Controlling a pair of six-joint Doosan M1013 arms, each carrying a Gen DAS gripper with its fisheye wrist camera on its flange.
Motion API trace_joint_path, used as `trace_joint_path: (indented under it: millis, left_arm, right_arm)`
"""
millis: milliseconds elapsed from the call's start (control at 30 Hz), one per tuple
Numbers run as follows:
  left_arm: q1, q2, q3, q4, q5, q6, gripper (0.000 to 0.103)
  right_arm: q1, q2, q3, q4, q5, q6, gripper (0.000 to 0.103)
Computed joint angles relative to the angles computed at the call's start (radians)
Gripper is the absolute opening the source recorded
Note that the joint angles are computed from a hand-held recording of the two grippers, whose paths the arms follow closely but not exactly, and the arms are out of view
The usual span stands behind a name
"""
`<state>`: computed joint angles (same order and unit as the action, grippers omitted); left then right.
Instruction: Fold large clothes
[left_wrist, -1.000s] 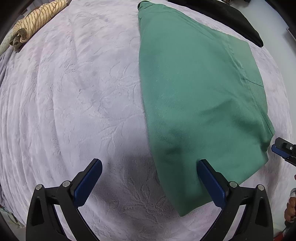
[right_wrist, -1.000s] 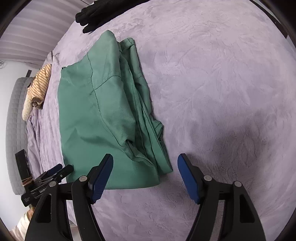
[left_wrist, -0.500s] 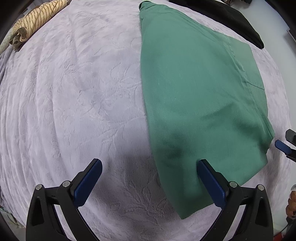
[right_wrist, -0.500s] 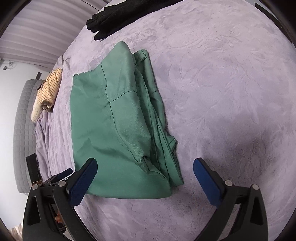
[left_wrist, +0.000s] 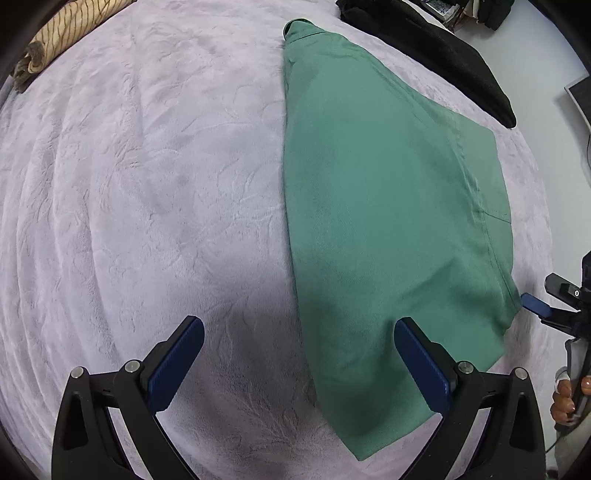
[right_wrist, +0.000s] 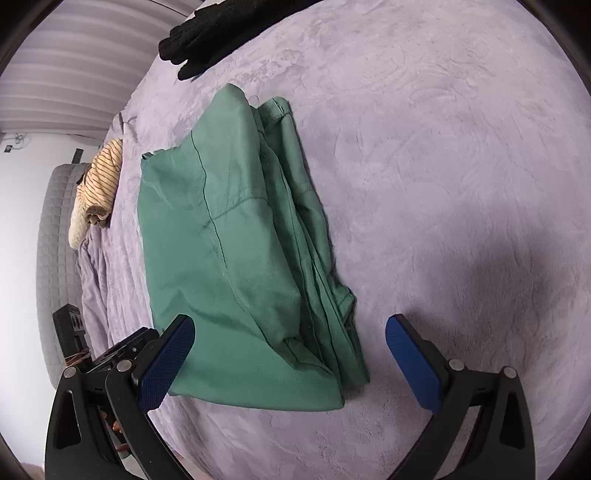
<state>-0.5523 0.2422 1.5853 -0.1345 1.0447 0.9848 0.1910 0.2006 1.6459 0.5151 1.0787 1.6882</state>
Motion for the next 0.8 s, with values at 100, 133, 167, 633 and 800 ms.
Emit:
trace_joint_path:
  millis: [100,133,167,633,800]
  left_arm:
    - [0.025,-0.002,0.018,-0.096,-0.041,0.077,0.103]
    - [0.031,0.001,0.021,-0.132,-0.047,0.107,0.103]
    - [0.034,0.006,0.022,-0.152,-0.048,0.126,0.103]
    - [0.027,0.088,0.018,-0.342,-0.105,0.255,0.103]
    - [0.02,0.088,0.016,-0.322,-0.1,0.258,0.099]
  right_arm:
    - [-0.012,0.017,-0.02,0.065,-0.015,-0.057,0.103]
    - [-0.016,0.028,-0.032,0.084,-0.017,-0.078,0.103]
    - [-0.019,0.037,-0.041,0.095,-0.015,-0.093,0.103]
    - [-0.056,0.237,-0.158,0.369,0.05,-0.269,0.103]
    - [-0.049,0.285,-0.196,0.434,0.062,-0.268,0.095]
